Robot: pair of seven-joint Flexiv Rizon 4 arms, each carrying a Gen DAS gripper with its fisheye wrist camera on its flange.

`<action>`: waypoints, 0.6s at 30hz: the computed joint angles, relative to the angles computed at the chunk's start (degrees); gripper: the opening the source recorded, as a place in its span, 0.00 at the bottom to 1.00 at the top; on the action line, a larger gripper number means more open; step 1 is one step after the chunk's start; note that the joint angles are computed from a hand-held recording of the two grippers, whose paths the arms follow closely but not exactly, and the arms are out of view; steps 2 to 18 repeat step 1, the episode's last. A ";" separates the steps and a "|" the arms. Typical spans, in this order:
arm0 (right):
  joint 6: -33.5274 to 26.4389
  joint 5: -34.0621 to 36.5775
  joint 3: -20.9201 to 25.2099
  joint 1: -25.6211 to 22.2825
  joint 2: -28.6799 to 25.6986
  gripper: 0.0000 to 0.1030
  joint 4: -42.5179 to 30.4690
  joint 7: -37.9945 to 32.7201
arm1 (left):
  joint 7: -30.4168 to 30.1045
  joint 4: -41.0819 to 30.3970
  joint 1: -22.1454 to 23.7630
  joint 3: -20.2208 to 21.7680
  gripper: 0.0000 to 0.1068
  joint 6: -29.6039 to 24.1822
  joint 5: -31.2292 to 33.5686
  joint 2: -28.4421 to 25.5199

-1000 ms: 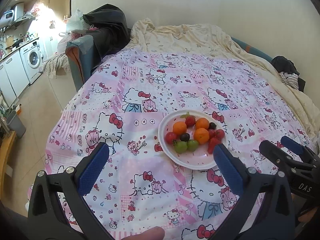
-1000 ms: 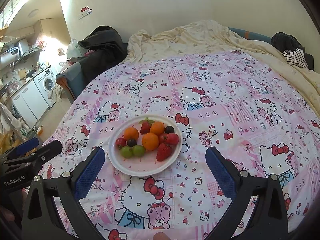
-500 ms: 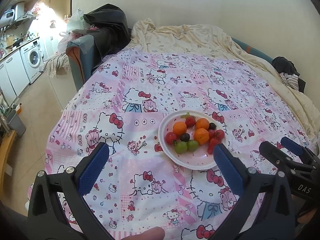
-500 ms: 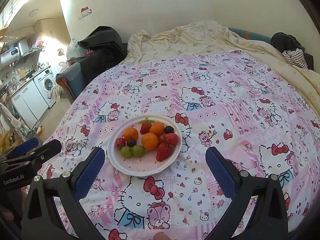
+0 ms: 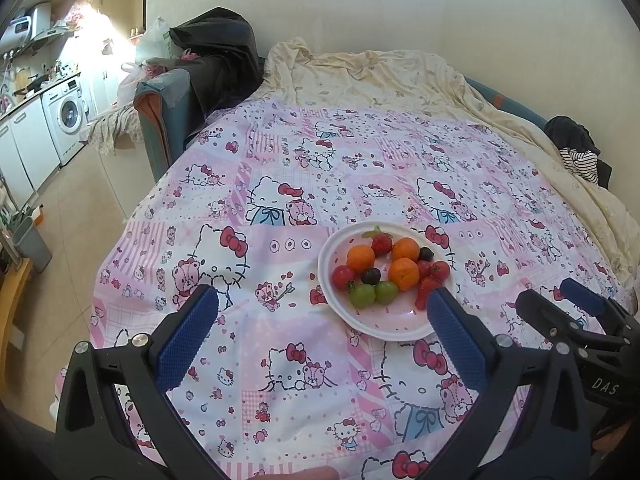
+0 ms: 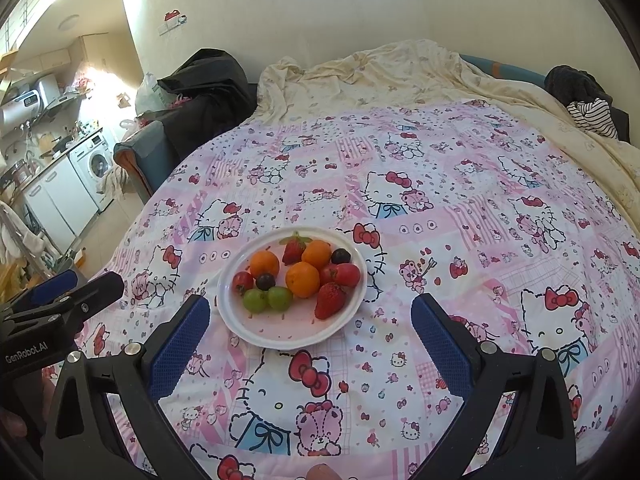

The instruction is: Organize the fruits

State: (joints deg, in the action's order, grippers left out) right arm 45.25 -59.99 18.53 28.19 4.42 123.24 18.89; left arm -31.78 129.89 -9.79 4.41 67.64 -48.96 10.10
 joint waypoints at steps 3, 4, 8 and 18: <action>-0.02 -0.03 0.01 0.02 -0.03 1.00 -0.04 -0.10 | -0.35 -0.13 0.14 0.04 0.96 -0.46 0.28 0.02; -0.02 -0.03 0.01 0.02 -0.03 1.00 -0.04 -0.10 | -0.35 -0.13 0.14 0.04 0.96 -0.46 0.28 0.02; -0.02 -0.03 0.01 0.02 -0.03 1.00 -0.04 -0.10 | -0.35 -0.13 0.14 0.04 0.96 -0.46 0.28 0.02; -0.02 -0.03 0.01 0.02 -0.03 1.00 -0.04 -0.10 | -0.35 -0.13 0.14 0.04 0.96 -0.46 0.28 0.02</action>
